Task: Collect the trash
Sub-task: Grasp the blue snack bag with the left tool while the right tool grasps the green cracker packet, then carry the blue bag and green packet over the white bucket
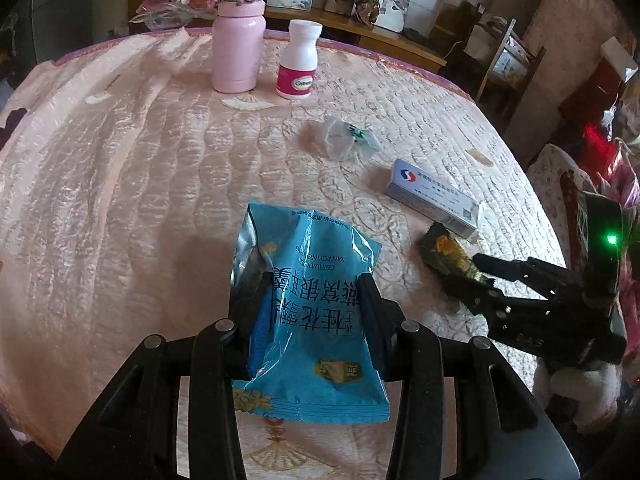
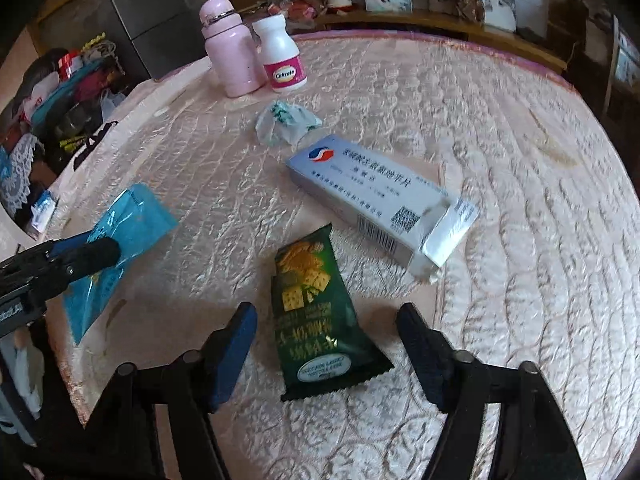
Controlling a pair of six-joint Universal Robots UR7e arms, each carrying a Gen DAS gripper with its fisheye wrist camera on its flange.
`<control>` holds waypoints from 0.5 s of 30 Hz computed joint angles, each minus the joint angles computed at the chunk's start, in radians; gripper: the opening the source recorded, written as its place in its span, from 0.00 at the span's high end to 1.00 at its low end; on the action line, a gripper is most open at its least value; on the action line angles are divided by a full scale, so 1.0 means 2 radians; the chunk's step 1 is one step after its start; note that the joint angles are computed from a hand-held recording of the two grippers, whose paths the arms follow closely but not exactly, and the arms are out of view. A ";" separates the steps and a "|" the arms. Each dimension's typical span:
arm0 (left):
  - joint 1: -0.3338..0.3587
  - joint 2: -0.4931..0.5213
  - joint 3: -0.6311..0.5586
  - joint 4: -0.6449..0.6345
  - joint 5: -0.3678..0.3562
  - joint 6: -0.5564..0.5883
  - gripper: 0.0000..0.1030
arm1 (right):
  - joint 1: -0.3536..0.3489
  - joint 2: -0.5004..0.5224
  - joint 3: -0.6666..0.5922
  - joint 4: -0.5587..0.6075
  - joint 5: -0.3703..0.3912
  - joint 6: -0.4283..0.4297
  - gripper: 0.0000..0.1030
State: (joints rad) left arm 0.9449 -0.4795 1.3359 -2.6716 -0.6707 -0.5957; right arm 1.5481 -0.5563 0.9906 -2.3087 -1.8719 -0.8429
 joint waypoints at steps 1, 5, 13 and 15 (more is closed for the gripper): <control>0.000 0.002 -0.002 -0.002 -0.003 0.000 0.63 | 0.000 -0.002 0.005 -0.009 -0.002 -0.006 0.57; -0.004 0.018 -0.024 -0.002 -0.011 0.012 0.63 | -0.005 -0.030 0.042 -0.035 0.017 -0.023 0.65; -0.016 0.062 -0.087 0.005 -0.029 0.042 0.63 | -0.022 -0.089 0.092 -0.066 0.044 -0.016 0.65; -0.020 0.078 -0.111 0.015 -0.033 0.050 0.63 | -0.025 -0.100 0.100 -0.071 0.046 -0.009 0.65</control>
